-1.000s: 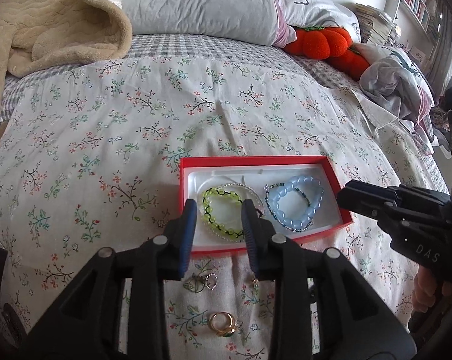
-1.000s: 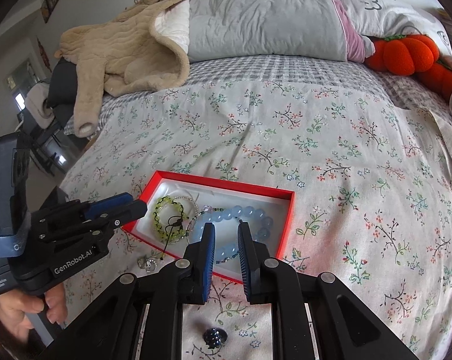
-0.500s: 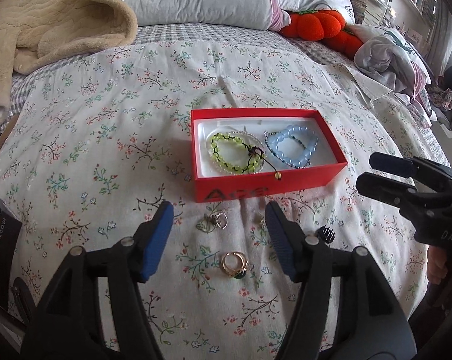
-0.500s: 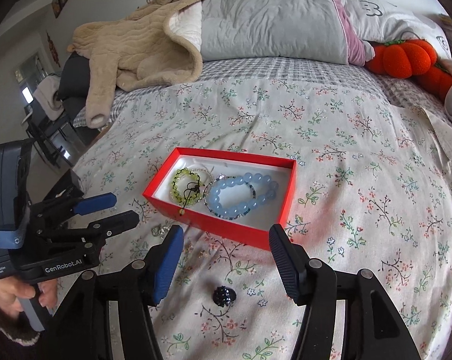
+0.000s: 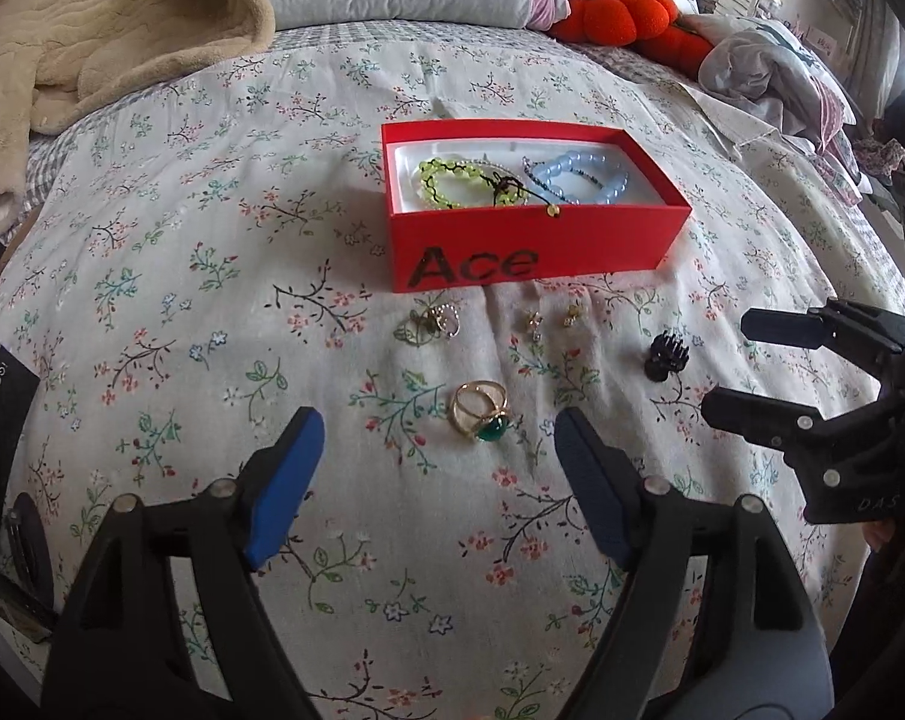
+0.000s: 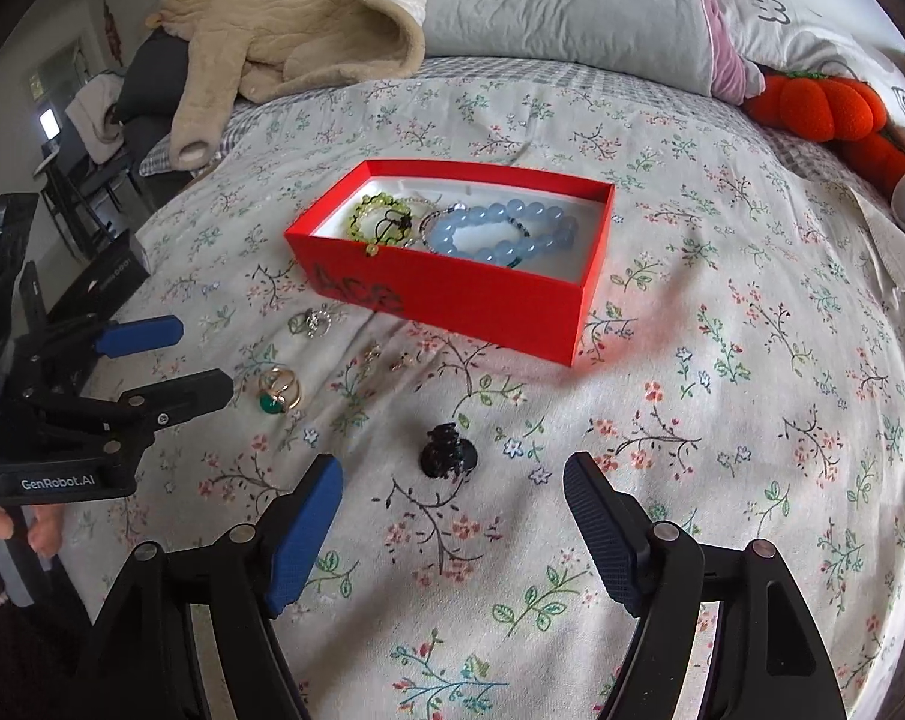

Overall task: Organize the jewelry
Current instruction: 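Withdraw both tools from the box toward the remaining rings and clip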

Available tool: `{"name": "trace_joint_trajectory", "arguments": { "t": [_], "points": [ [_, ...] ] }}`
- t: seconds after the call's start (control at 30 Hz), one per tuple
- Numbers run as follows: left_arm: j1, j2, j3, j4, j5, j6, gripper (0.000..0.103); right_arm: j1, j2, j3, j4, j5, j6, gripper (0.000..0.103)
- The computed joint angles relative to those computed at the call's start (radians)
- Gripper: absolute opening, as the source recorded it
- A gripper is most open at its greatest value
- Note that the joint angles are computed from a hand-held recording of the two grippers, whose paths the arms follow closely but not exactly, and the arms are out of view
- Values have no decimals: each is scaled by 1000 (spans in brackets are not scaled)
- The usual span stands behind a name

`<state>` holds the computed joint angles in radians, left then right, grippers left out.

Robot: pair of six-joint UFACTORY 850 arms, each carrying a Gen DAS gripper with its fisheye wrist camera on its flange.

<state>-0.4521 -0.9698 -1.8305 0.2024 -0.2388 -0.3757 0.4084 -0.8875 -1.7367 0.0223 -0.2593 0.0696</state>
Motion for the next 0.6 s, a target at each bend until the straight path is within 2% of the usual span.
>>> {"name": "trace_joint_trajectory", "arguments": {
  "t": [0.2, 0.4, 0.53, 0.6],
  "points": [
    [-11, -6, 26, 100, 9, -69, 79, 17, -10, 9, 49, -26, -88, 78],
    [-15, -45, -6, 54, -24, -26, 79, 20, -24, 9, -41, -37, 8, 78],
    [-9, -56, -18, -175, -6, 218, 79, 15, -39, -4, -82, -52, 64, 79],
    [-6, -61, -24, -255, -3, 285, 79, 13, -42, -6, -101, -47, 96, 82]
  ]
}}
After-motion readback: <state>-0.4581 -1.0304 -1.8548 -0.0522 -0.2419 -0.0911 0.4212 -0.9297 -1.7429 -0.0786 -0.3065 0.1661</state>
